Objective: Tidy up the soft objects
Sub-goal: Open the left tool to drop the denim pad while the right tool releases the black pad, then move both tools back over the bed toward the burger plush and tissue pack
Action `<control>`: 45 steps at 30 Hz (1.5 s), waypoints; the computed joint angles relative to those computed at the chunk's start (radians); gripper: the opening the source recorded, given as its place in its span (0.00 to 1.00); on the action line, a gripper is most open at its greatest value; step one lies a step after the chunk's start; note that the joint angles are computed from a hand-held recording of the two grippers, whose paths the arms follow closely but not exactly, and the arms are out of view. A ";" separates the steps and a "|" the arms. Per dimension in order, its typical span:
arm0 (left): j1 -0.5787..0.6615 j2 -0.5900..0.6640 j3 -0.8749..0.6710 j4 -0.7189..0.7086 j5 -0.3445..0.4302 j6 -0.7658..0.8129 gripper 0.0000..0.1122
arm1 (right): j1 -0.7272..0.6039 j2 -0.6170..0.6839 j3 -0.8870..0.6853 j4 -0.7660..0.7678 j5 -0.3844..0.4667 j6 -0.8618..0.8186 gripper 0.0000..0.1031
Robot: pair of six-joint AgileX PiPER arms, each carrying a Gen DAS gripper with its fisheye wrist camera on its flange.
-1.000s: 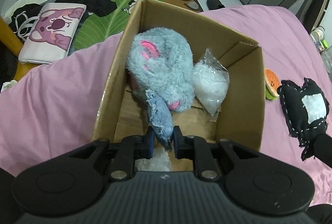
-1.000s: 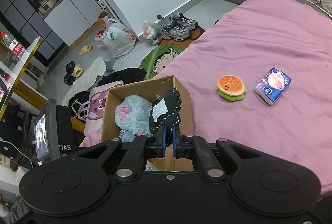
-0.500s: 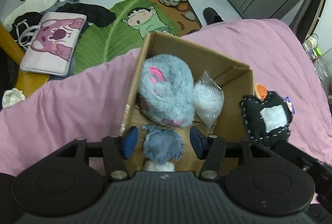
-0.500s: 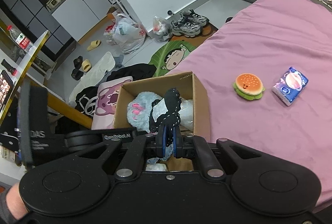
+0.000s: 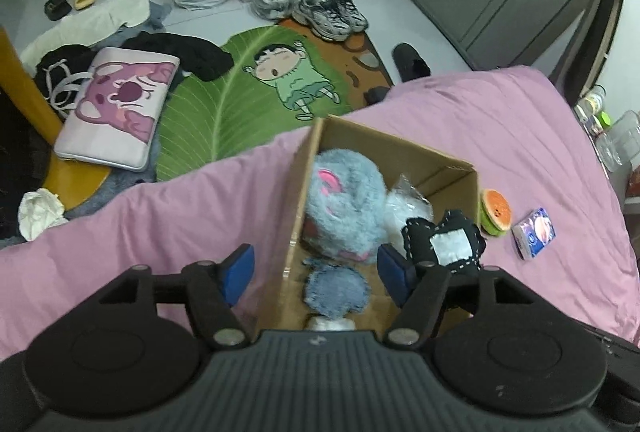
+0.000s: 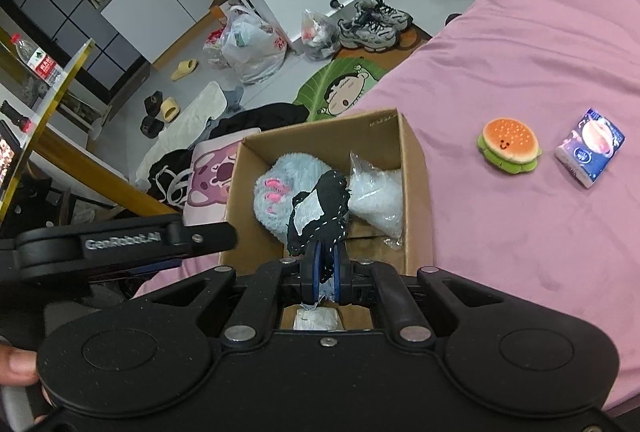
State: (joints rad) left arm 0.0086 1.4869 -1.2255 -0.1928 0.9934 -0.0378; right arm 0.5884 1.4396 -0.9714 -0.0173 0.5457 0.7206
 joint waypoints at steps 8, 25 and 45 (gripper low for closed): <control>0.039 -0.008 0.011 0.006 0.017 0.007 0.59 | 0.018 0.044 -0.019 -0.015 0.006 0.039 0.11; -0.059 -0.048 0.006 0.059 0.001 -0.094 0.84 | -0.065 -0.151 0.087 0.012 0.013 -0.016 0.41; -0.293 -0.085 -0.025 0.197 -0.011 -0.291 0.91 | -0.363 -0.347 0.256 0.377 -0.001 -0.487 1.00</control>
